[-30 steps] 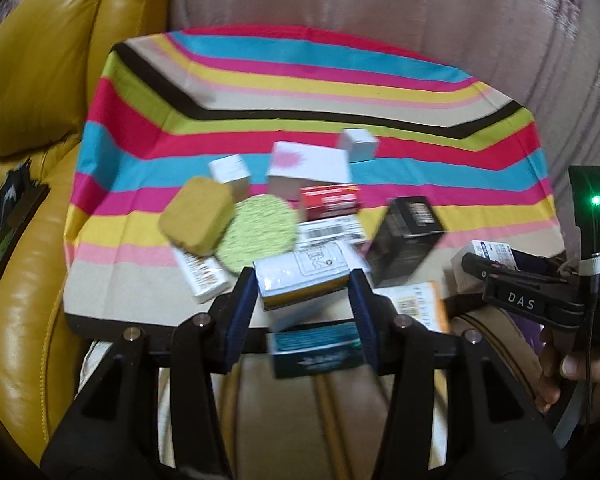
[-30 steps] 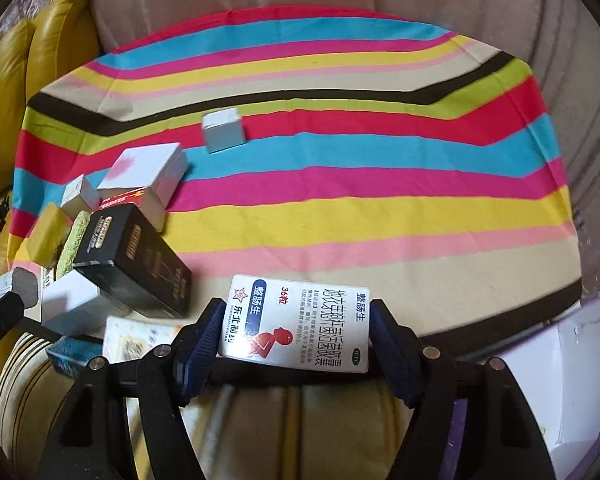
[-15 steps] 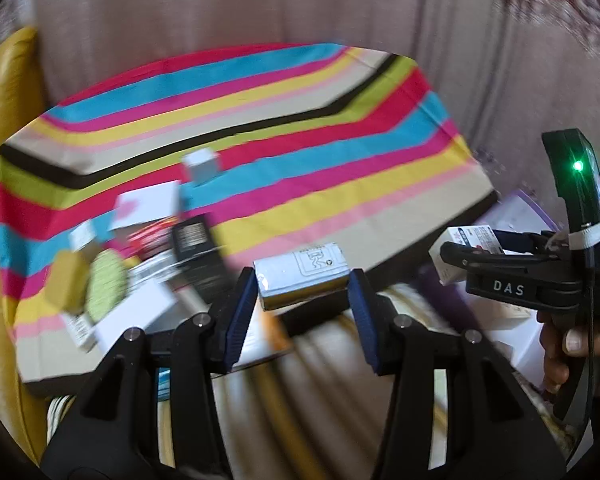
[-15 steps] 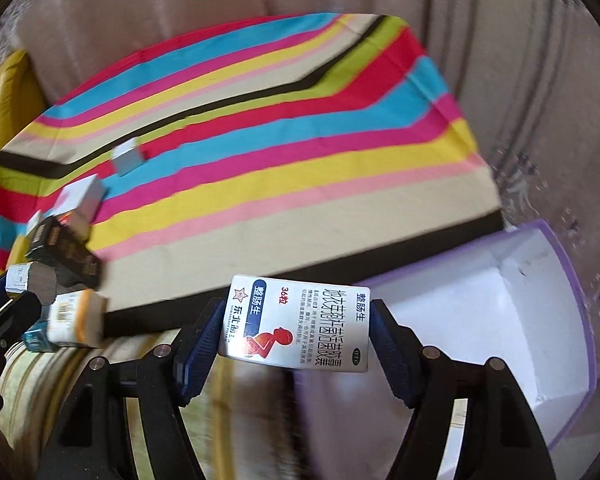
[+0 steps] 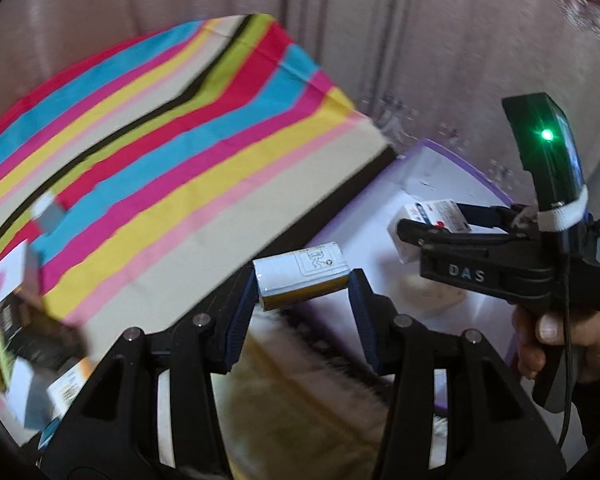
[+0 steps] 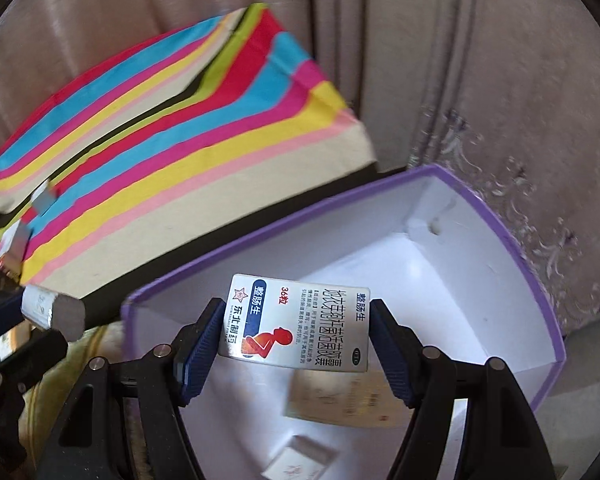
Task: Organize objects
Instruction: 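Carry both boxes over the purple-rimmed box and release them inside, then grasp the teal box with the left gripper while the right grasps the white-orange packet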
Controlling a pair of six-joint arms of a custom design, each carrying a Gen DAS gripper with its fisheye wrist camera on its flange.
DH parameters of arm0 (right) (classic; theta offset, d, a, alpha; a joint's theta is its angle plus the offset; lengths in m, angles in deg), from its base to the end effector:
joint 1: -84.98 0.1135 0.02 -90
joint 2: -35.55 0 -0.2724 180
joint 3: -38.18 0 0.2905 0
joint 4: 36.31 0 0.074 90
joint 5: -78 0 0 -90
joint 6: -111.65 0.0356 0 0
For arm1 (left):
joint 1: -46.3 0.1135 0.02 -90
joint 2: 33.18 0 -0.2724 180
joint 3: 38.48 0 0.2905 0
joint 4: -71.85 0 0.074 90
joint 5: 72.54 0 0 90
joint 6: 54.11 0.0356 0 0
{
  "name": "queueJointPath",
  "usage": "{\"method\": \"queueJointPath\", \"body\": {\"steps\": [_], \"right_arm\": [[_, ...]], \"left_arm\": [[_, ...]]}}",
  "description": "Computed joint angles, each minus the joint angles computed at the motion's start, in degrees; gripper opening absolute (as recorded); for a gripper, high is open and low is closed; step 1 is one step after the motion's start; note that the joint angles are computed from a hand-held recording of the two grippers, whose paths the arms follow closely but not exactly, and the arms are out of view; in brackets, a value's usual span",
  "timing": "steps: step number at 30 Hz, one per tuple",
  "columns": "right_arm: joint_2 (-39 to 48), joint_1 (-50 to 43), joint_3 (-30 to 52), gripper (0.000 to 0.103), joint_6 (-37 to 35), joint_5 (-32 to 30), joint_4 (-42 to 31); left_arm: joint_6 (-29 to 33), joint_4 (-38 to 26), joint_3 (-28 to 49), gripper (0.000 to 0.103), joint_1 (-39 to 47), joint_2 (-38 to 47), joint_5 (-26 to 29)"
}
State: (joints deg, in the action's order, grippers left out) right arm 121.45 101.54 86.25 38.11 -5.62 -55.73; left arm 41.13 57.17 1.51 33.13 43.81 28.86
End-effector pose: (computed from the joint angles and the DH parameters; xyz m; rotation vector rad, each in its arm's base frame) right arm 0.2783 0.0786 0.1150 0.0397 2.5620 0.0770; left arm 0.2498 -0.0657 0.1186 0.4799 2.4258 -0.3055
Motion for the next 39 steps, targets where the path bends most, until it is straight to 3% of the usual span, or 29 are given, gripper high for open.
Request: {"method": "queueJointPath", "body": {"steps": [4, 7, 10, 16, 21, 26, 31, 35, 39], "right_arm": [[-0.05, -4.02, -1.09, 0.073, -0.72, -1.27, 0.81], [-0.74, -5.17, -2.21, 0.074, -0.65, -1.04, 1.91], [-1.90, -5.39, -3.25, 0.083, -0.53, 0.37, 2.22], [-5.49, -3.11, -5.15, 0.086, -0.34, 4.23, 3.83], [-8.29, 0.11, -4.98, 0.087, 0.28, 0.39, 2.22], [-9.22, 4.83, -3.96, 0.087, 2.47, -2.92, 0.73], [-7.78, 12.26, -1.52, 0.087, 5.30, -3.40, -1.20], [-4.08, 18.16, 1.68, 0.087, 7.56, -3.73, -1.74], [1.25, 24.62, 6.61, 0.087, 8.95, -2.48, -3.02]], "left_arm": [[-0.52, -0.74, 3.36, 0.054, -3.80, 4.31, 0.01], [-1.42, -1.00, 4.47, 0.072, -5.32, 5.59, -0.89], [-2.08, -1.14, 4.63, 0.074, -5.77, 5.42, -1.23], [-1.48, 0.43, 0.51, 0.074, -4.28, -1.23, -1.67], [0.69, -2.22, -3.82, 0.075, -1.35, -9.95, -3.53], [1.75, -9.26, -6.11, 0.075, 8.93, -16.96, 2.54], [6.80, -16.66, -8.97, 0.075, 24.12, -24.64, 10.08], [12.82, -21.99, -8.96, 0.081, 40.23, -24.41, 15.31], [19.67, -25.23, -6.49, 0.081, 54.17, -17.69, 16.29]]}}
